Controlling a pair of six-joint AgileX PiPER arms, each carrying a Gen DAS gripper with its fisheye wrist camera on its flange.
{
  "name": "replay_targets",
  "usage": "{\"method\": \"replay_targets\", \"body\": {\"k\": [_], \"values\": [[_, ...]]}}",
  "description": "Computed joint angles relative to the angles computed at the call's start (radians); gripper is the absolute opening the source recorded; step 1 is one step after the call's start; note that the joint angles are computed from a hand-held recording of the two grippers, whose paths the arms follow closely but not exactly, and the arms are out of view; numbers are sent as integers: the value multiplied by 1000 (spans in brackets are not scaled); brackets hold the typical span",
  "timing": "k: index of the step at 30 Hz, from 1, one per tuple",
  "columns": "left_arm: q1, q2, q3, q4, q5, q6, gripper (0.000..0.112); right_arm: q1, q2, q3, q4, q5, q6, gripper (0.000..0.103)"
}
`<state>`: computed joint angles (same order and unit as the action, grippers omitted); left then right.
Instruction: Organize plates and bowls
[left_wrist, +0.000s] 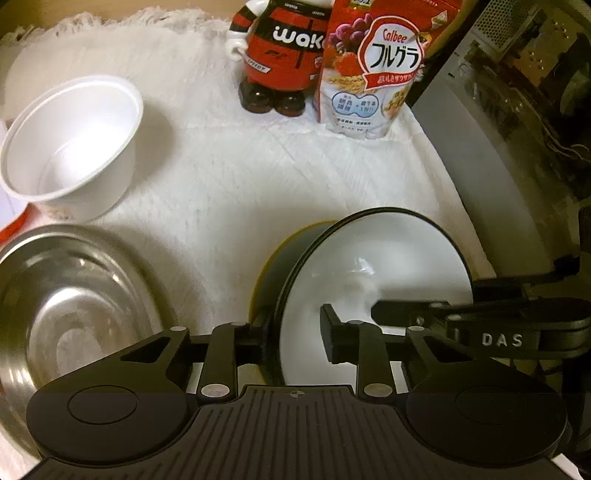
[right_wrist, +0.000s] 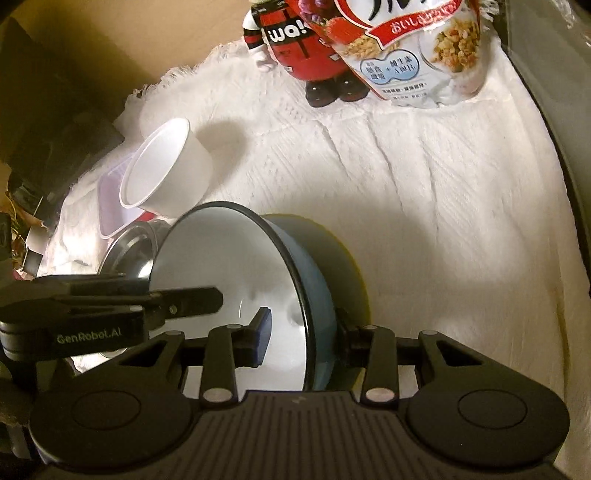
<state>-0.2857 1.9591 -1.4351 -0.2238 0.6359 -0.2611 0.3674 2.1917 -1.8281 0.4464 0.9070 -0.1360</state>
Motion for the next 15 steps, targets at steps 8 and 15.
{"method": "replay_targets", "body": {"k": [8, 15], "values": [[18, -49, 72, -40, -36, 31, 25, 47, 7, -19, -119, -32, 41, 37], [18, -66, 71, -16, -30, 24, 24, 47, -19, 1, -133, -18, 54, 37]]}}
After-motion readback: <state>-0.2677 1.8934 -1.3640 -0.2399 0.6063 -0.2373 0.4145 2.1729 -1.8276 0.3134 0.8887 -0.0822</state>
